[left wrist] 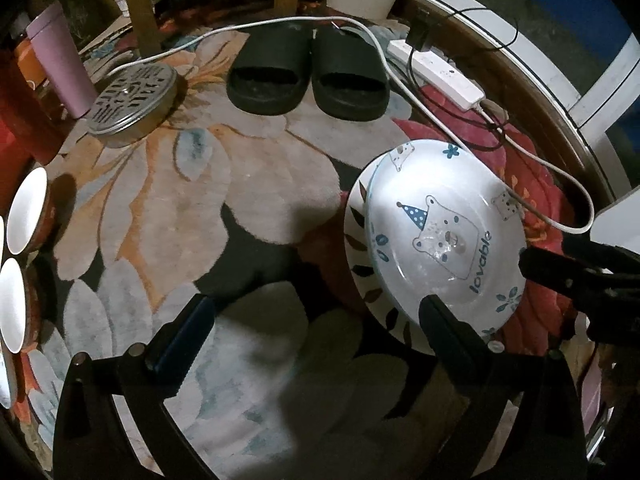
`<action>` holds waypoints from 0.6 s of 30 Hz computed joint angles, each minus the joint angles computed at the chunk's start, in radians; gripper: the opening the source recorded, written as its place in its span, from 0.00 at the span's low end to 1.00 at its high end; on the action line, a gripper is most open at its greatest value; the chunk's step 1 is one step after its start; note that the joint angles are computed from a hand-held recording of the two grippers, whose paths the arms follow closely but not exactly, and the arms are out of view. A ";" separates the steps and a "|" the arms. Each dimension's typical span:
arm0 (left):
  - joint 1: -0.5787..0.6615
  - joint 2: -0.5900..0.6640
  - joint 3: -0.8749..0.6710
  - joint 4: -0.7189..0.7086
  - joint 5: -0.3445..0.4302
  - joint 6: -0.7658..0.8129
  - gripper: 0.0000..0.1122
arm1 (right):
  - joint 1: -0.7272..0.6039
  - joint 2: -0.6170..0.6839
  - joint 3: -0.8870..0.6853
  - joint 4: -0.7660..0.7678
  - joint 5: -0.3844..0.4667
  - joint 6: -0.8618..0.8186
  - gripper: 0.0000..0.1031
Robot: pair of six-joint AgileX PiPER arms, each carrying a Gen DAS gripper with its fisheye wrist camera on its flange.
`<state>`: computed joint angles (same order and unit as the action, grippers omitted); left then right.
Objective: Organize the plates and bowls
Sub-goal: 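Lower the bear-print plate onto the leaf-pattern plate and open both tools, then withdraw both tools back toward the white bowls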
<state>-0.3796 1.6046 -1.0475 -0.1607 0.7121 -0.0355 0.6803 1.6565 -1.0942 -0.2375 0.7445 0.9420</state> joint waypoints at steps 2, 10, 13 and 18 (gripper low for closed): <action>0.016 -0.014 0.002 -0.008 0.009 0.015 0.91 | 0.012 -0.004 -0.009 -0.012 0.015 0.021 0.97; 0.067 -0.058 0.015 -0.025 0.033 0.064 0.91 | 0.064 0.007 -0.053 -0.042 0.056 0.071 0.97; 0.086 -0.074 0.023 -0.032 0.043 0.086 0.91 | 0.081 0.021 -0.072 -0.040 0.068 0.079 0.98; 0.121 -0.089 0.035 -0.050 0.049 0.126 0.91 | 0.108 0.046 -0.112 -0.042 0.095 0.092 0.98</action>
<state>-0.2583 1.5161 -1.0123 -0.2102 0.7615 0.0905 0.7887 1.7025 -1.2058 -0.2794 0.8395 1.0343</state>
